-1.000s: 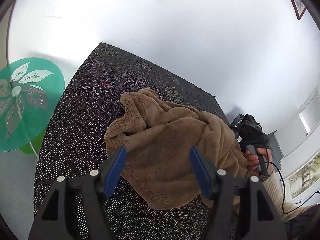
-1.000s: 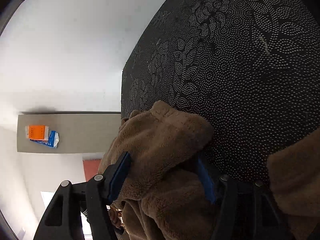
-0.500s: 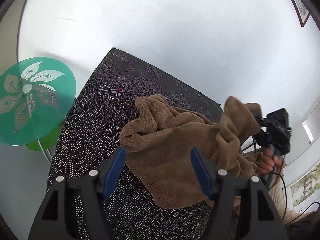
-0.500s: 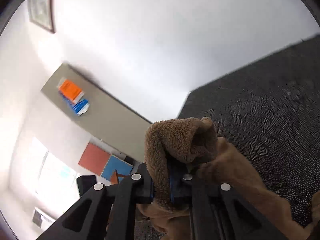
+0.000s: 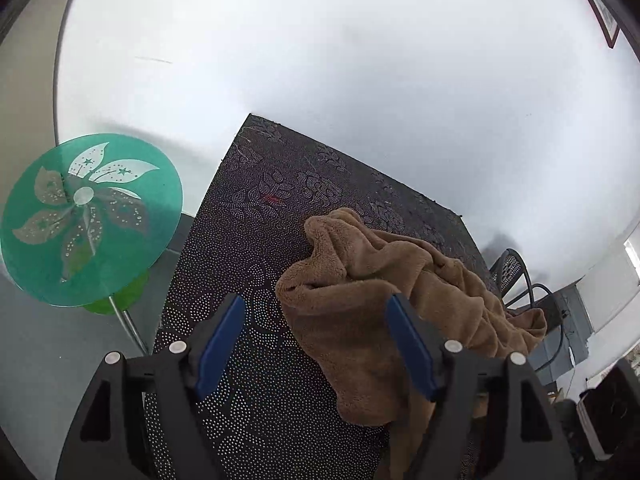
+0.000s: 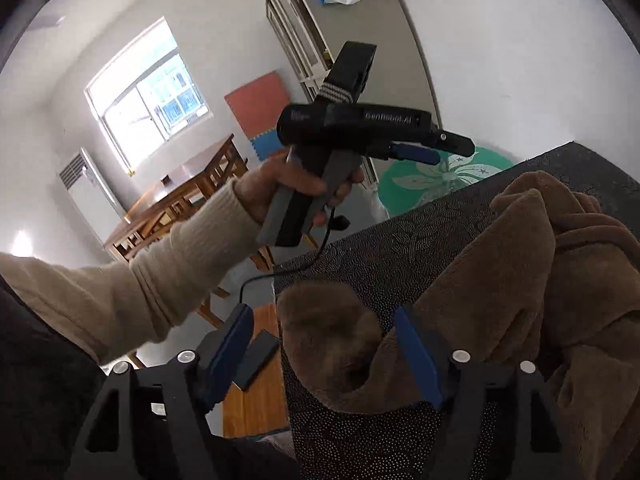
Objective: Fold clothes
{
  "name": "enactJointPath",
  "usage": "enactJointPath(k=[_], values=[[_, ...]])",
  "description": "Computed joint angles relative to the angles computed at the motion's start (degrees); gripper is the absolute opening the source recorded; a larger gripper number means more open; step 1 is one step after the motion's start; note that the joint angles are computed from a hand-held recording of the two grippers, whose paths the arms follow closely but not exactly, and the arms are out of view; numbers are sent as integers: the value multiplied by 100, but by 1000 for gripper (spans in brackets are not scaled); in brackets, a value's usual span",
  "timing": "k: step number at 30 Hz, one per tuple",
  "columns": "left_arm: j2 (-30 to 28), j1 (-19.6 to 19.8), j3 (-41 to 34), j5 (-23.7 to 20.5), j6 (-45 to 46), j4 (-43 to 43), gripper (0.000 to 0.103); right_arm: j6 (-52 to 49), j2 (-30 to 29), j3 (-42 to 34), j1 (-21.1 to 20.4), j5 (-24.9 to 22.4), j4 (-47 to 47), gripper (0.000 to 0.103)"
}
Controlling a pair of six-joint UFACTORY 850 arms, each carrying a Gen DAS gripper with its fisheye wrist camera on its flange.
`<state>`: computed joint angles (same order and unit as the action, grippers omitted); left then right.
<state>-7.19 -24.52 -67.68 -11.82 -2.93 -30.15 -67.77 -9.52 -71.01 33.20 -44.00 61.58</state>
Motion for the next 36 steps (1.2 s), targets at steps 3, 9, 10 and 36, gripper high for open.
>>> enactJointPath(k=[3, 9, 10, 36], values=[[-266, 85, -300, -121, -252, 286, 79, -59, 60, 244, 6, 33, 21, 76], [-1234, 329, -1279, -745, 944, -800, 79, -442, 322, 644, -365, 61, 829, 76], [-1437, 366, -1471, -896, 1251, -1060, 79, -564, 371, 719, -438, 41, 1013, 76], [-3066, 115, -3154, -2530, 2194, -1311, 36, 1746, -621, -694, -2641, 587, -564, 76]])
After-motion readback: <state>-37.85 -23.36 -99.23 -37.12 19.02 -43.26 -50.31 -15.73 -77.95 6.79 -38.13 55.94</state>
